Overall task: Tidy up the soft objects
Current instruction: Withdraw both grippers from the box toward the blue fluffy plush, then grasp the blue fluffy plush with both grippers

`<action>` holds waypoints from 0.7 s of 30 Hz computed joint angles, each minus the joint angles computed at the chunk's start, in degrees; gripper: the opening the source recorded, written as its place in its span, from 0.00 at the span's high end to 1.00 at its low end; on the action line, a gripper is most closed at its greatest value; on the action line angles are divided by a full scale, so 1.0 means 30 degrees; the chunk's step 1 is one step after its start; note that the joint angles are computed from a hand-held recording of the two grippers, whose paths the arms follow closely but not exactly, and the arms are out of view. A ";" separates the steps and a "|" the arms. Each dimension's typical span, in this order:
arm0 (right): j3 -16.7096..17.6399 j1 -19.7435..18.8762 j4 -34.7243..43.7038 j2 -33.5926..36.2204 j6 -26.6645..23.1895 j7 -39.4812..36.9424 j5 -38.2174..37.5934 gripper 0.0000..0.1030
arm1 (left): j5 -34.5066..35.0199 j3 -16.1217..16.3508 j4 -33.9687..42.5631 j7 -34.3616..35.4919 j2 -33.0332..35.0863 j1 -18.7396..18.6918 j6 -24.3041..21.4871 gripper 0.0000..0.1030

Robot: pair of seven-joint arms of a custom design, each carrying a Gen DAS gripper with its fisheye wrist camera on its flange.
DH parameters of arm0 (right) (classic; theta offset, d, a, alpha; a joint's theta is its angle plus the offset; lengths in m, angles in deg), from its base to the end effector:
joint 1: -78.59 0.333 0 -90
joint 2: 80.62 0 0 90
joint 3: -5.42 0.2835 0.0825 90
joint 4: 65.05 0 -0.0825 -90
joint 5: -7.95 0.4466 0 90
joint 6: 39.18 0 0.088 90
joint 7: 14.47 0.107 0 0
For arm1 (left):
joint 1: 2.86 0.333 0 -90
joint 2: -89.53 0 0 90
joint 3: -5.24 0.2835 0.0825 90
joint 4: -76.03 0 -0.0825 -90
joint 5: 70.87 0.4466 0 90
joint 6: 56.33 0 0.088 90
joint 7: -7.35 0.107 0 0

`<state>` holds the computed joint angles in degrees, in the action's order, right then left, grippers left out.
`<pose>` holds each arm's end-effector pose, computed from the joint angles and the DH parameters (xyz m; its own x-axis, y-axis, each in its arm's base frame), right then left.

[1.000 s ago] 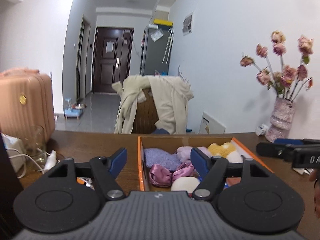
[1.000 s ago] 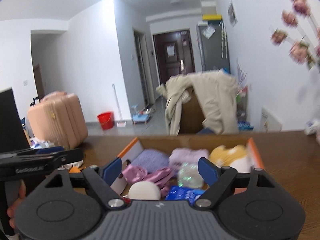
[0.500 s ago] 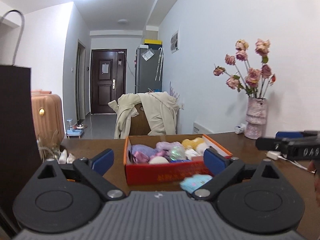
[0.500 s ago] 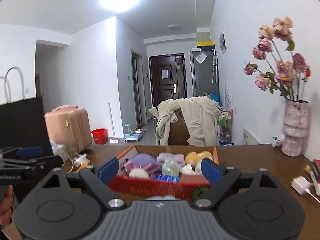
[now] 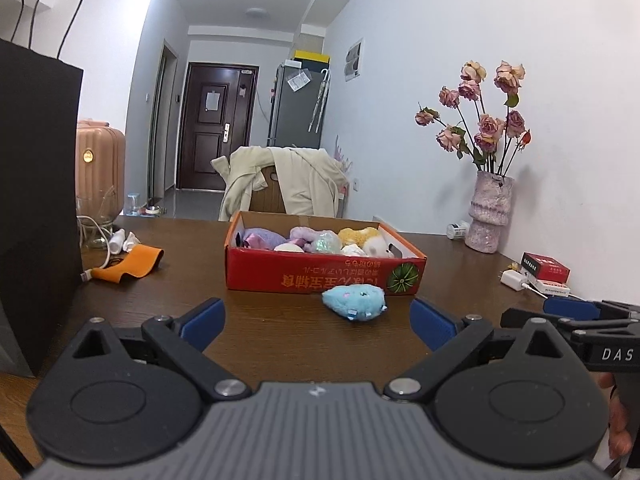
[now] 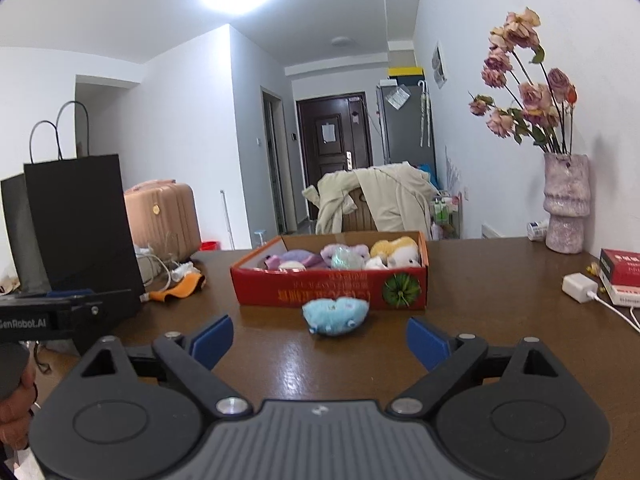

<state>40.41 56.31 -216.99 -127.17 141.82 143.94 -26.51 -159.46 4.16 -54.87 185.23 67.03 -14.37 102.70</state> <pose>0.4394 0.1626 0.5081 -0.1273 -0.9828 -0.1337 -0.3029 0.1669 -0.9383 0.5389 -0.0760 0.5236 -0.5294 -0.8399 0.1195 -0.3211 0.0680 -0.9446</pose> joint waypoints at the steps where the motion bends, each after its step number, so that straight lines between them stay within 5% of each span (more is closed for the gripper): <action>1: 0.0051 -0.0151 0.0076 0.0133 0.0082 0.0036 0.0023 0.09 | 0.0045 -0.0031 0.0099 -0.0094 0.0161 -0.0004 0.0041 0.02; 12: -0.0153 -0.1726 0.2024 0.4088 0.0581 -0.0892 0.0076 0.10 | 0.3527 -0.1145 0.3237 -0.3993 0.4238 0.0251 0.0808 0.02; 16: -0.2378 -0.0543 0.4104 0.8257 0.0860 -0.2634 0.0138 0.11 | 0.6203 -0.2081 0.5737 -0.6557 0.7130 0.0484 0.1256 0.02; 21: -0.4696 0.1068 0.8122 1.3023 -0.0425 -0.4244 -0.0263 0.14 | 1.1815 -0.2781 1.0269 -1.1880 1.1244 0.1046 -0.0758 0.17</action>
<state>26.32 59.51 -192.63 -88.10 140.55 131.21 -27.30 -124.02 -4.19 -24.07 149.59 100.76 -11.23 100.43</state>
